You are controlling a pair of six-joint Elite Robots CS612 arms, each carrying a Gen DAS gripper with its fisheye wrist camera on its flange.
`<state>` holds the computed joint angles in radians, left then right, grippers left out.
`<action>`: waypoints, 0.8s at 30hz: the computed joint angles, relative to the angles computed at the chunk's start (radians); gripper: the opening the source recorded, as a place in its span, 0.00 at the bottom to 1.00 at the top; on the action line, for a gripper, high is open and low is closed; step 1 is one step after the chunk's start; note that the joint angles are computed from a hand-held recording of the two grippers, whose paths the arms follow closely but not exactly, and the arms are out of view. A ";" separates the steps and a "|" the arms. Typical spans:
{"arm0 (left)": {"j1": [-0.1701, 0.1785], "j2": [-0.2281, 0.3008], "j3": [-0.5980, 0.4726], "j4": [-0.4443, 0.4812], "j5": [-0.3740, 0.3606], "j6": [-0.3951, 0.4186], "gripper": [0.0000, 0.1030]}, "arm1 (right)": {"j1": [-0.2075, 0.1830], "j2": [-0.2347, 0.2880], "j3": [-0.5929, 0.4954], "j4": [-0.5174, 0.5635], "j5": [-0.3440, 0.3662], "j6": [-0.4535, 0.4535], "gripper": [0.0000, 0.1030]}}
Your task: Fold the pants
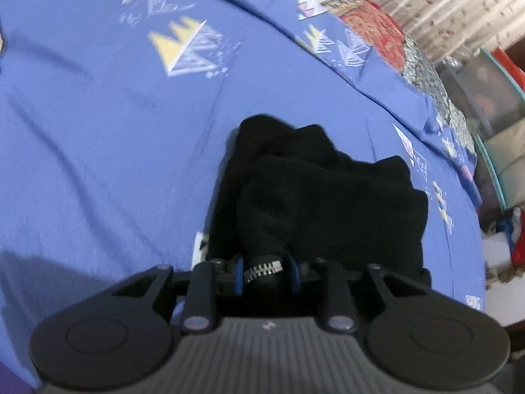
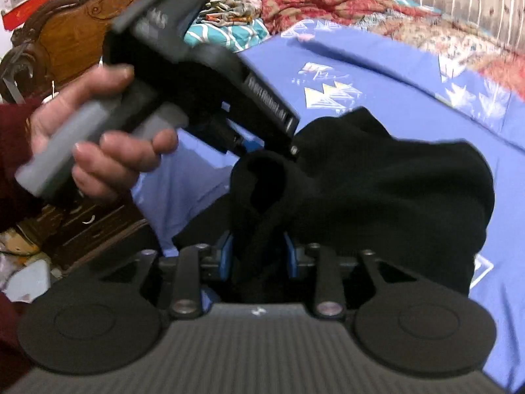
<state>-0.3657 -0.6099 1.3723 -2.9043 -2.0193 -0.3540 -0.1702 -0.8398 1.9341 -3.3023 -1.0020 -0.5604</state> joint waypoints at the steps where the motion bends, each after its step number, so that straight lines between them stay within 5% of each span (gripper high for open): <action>1: 0.005 0.002 0.003 -0.019 -0.016 -0.016 0.26 | -0.010 -0.011 0.009 0.015 0.036 0.006 0.37; 4: 0.012 -0.009 0.025 -0.076 0.001 -0.023 0.31 | -0.074 -0.030 0.011 0.051 0.235 0.076 0.39; 6: 0.015 -0.020 0.044 -0.130 0.026 -0.019 0.31 | -0.110 -0.024 0.018 -0.062 0.282 0.210 0.39; 9: 0.022 -0.031 0.057 -0.209 0.016 -0.039 0.32 | -0.130 -0.009 0.010 -0.197 0.193 0.391 0.39; 12: 0.021 -0.043 0.064 -0.274 0.005 -0.038 0.32 | -0.122 0.009 -0.021 -0.218 0.044 0.453 0.39; 14: 0.016 -0.050 0.068 -0.309 -0.035 -0.014 0.32 | -0.116 0.026 -0.044 -0.197 0.004 0.475 0.38; 18: -0.009 -0.060 0.083 -0.276 -0.108 0.105 0.32 | -0.092 0.074 -0.134 -0.081 0.017 0.559 0.22; 24: -0.055 -0.087 0.152 -0.102 0.070 0.332 0.27 | -0.028 0.108 -0.210 0.003 -0.154 0.560 0.21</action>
